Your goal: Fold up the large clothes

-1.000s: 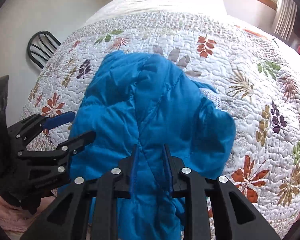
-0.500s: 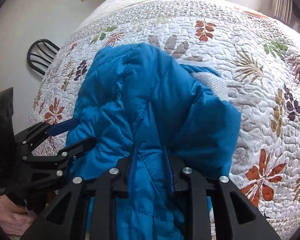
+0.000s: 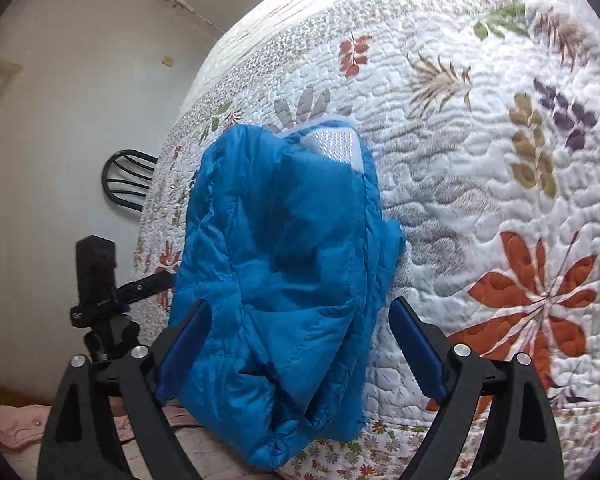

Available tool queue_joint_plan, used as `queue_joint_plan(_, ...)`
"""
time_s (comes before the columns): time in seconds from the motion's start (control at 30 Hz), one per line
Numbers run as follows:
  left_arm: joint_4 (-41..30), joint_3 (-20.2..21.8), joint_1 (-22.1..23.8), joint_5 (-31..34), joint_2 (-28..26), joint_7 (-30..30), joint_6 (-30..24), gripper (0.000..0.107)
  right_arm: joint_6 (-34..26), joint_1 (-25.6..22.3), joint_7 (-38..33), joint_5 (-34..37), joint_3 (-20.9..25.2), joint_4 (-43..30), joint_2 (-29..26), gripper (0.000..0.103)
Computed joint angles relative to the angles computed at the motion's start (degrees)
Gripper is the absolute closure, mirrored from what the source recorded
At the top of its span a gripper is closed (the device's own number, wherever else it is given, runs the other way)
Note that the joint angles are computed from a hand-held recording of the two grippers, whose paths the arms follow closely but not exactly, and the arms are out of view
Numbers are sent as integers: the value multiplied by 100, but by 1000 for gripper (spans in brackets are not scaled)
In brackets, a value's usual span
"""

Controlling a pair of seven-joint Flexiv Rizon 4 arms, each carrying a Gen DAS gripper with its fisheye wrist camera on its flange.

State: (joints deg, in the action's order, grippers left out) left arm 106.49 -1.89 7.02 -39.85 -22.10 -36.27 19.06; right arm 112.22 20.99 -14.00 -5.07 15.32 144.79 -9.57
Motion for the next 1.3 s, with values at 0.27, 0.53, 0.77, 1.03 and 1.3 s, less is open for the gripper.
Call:
queue_joint_plan(0.27,-55,-137,155,-357,-424,116,-819,15,2420,-406,392,-424,199,132,-1518,7)
queue_joint_plan(0.53,78,-243,59,-526,-546,361,-1183,10,3359,-261,420,-558,69,-73,-2234,4)
queue_joint_plan(0.77,461,-223,-245,-606,-172,691,-872,14,3270,-106,392,-775,24,-414,-2326,32)
queue_joint_plan(1.03,736,-176,-270,-1165,207,1043,-917,36,2431,533,-341,-50,-192,-546,-1627,49)
queue_joint_plan(1.3,763,-122,-333,-1694,519,1333,-919,37,1579,470,-983,-87,-316,-1157,-1228,50)
